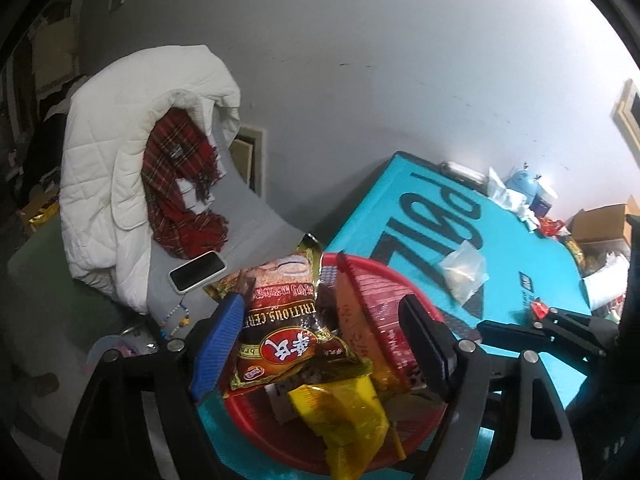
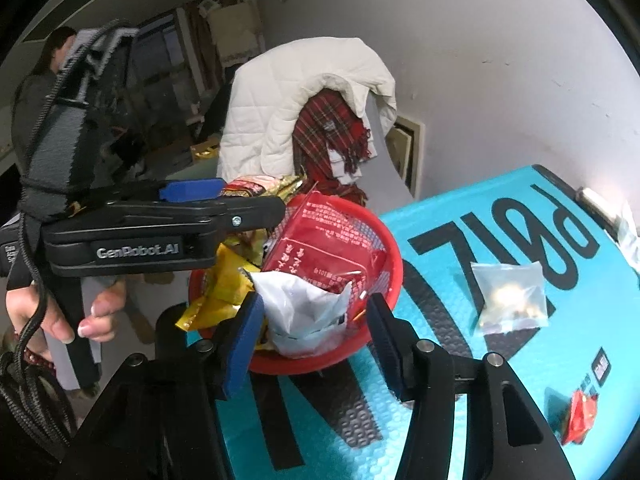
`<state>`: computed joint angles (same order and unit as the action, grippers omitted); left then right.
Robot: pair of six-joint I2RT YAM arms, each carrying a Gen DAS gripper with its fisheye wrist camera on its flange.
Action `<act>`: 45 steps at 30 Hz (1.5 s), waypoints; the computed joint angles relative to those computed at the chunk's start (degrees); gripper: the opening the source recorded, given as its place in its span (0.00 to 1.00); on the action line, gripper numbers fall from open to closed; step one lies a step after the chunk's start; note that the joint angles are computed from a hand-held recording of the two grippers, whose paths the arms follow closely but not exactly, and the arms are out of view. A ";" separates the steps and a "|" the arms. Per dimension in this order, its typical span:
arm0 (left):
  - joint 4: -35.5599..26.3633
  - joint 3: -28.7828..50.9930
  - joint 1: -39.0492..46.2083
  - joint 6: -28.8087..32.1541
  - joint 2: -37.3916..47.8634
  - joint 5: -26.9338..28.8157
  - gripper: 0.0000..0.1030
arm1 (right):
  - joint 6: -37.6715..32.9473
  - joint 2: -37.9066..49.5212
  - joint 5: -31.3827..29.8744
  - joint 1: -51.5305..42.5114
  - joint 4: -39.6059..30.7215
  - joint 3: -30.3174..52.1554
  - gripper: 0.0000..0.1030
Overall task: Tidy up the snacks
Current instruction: 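Open both grippers to release the snacks into the basket, then move both open grippers back over the teal board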
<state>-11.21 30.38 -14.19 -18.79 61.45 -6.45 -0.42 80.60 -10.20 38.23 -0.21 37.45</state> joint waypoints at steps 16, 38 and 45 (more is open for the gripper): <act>-2.11 2.55 -1.27 1.20 2.35 -1.29 0.77 | 0.25 -0.51 -0.31 -1.61 -0.29 0.47 0.52; -8.35 4.78 -5.48 -1.43 -5.47 -7.31 0.77 | -0.28 -7.78 0.30 -1.58 -2.35 -0.31 0.52; -13.31 7.66 -12.59 -5.50 -8.05 -13.43 0.77 | -1.25 -15.04 2.20 -3.24 -6.50 -1.21 0.52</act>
<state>-24.52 38.03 -26.78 -24.28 53.39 -19.87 -1.68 65.56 -7.99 35.00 -6.71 36.24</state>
